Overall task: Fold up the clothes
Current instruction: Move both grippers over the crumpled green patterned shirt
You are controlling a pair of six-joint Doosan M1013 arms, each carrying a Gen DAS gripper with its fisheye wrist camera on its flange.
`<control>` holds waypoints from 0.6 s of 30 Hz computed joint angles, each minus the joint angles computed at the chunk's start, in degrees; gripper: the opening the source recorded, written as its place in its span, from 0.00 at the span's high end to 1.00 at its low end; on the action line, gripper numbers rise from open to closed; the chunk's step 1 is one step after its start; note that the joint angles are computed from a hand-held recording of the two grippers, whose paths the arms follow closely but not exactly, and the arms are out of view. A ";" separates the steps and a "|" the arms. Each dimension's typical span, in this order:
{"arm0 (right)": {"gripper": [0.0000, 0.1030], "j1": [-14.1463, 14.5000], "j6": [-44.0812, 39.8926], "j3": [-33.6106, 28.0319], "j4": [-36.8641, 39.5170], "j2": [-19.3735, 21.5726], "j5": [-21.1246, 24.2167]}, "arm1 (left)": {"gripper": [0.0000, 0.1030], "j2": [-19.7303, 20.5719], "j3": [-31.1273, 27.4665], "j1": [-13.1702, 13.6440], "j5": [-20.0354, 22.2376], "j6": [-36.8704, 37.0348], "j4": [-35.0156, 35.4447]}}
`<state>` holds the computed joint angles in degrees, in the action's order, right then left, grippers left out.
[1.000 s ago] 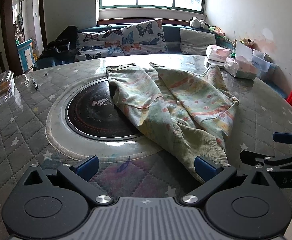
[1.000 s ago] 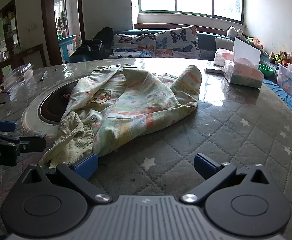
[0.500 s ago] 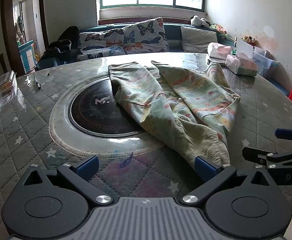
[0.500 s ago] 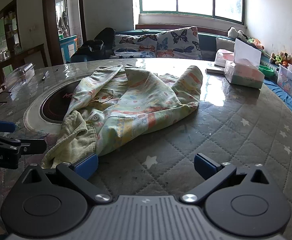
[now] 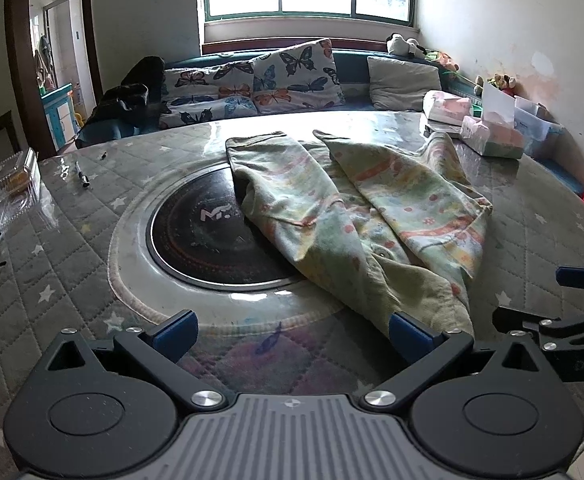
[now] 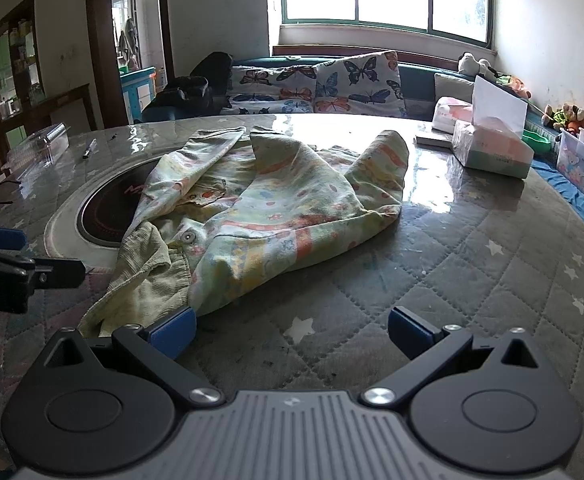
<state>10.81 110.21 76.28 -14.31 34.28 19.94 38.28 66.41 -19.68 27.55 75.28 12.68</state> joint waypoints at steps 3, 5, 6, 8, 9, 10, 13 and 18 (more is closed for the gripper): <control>0.00 -0.08 -0.23 -0.51 -0.01 0.27 0.30 | 0.00 0.21 -0.53 0.11 -0.01 -0.26 0.55; 0.00 -0.14 -0.74 -0.97 0.23 0.51 0.54 | 0.00 0.52 -1.25 0.18 0.14 -0.36 0.83; 0.00 -0.16 -1.07 -1.22 0.38 0.63 0.65 | 0.00 0.70 -1.63 0.20 0.23 -0.36 0.95; 0.00 -0.26 -2.31 -2.02 1.08 1.03 1.03 | 0.00 1.17 -2.59 0.20 0.44 -0.07 1.08; 0.00 -0.28 -2.69 -2.40 1.15 1.23 1.20 | 0.00 1.44 -3.12 0.20 0.56 0.13 1.15; 0.00 -0.30 -2.80 -2.73 0.98 1.41 1.33 | 0.00 1.72 -3.66 0.18 0.66 0.31 1.26; 0.00 -0.41 -4.12 -4.14 1.46 2.12 1.90 | 0.00 2.84 -5.74 0.19 1.09 1.67 0.59; 0.00 -0.67 -5.93 -6.73 1.78 3.46 3.13 | 0.00 5.52 -10.52 0.18 2.54 4.15 -0.94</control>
<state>10.14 104.28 69.55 -12.53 37.74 23.06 43.80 55.88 -19.50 30.09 79.43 11.74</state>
